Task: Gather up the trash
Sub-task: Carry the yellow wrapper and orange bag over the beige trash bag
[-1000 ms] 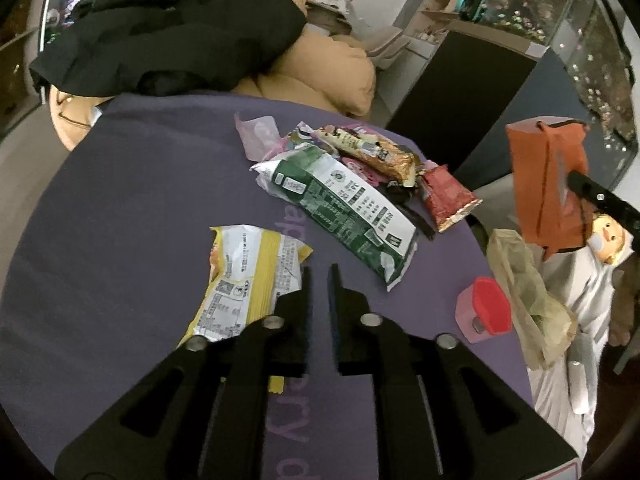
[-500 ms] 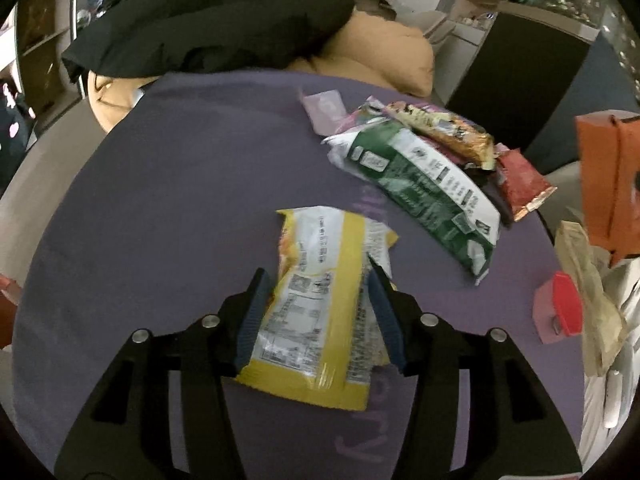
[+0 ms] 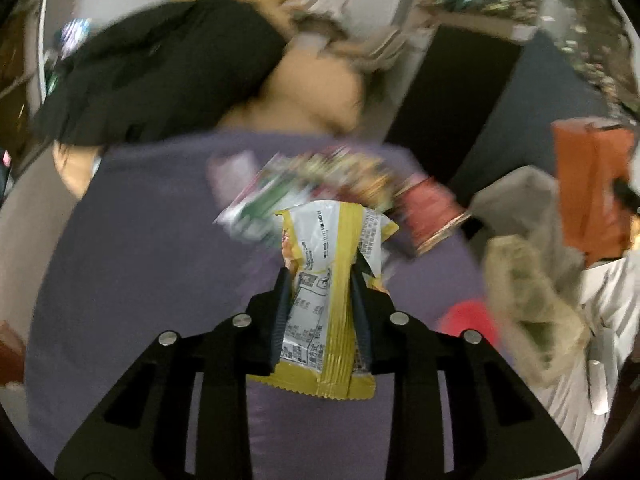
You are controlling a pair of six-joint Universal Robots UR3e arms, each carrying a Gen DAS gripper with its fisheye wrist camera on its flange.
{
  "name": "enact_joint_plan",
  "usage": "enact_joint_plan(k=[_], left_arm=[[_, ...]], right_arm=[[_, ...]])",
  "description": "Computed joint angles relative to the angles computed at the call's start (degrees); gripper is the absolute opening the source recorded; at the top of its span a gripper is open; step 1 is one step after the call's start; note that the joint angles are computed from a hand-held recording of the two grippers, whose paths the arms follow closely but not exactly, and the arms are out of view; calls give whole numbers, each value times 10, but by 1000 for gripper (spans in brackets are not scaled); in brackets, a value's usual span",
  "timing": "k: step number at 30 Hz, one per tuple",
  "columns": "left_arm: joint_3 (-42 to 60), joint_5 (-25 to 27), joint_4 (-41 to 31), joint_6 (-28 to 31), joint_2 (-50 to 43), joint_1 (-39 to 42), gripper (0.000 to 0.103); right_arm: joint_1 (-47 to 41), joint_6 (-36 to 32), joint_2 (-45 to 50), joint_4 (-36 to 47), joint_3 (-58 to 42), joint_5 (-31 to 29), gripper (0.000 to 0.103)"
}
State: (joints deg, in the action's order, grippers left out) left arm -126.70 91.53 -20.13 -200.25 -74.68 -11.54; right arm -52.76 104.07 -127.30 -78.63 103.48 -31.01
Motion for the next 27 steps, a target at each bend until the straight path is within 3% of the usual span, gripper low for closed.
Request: enact_joint_plan(k=[6, 11, 14, 20, 27], left_arm=[[207, 122, -30, -30, -118, -164, 30], [338, 158, -55, -36, -222, -235, 31], [415, 158, -80, -42, -288, -262, 31], [473, 82, -67, -52, -366, -278, 32], [571, 37, -113, -41, -469, -300, 33]], right_arm=[[-155, -244, 21, 312, -114, 35, 9], [-238, -371, 64, 449, -171, 35, 9], [-268, -410, 89, 487, -190, 31, 9], [-322, -468, 132, 530, -208, 21, 9], [-331, -426, 145, 442, -164, 17, 9]])
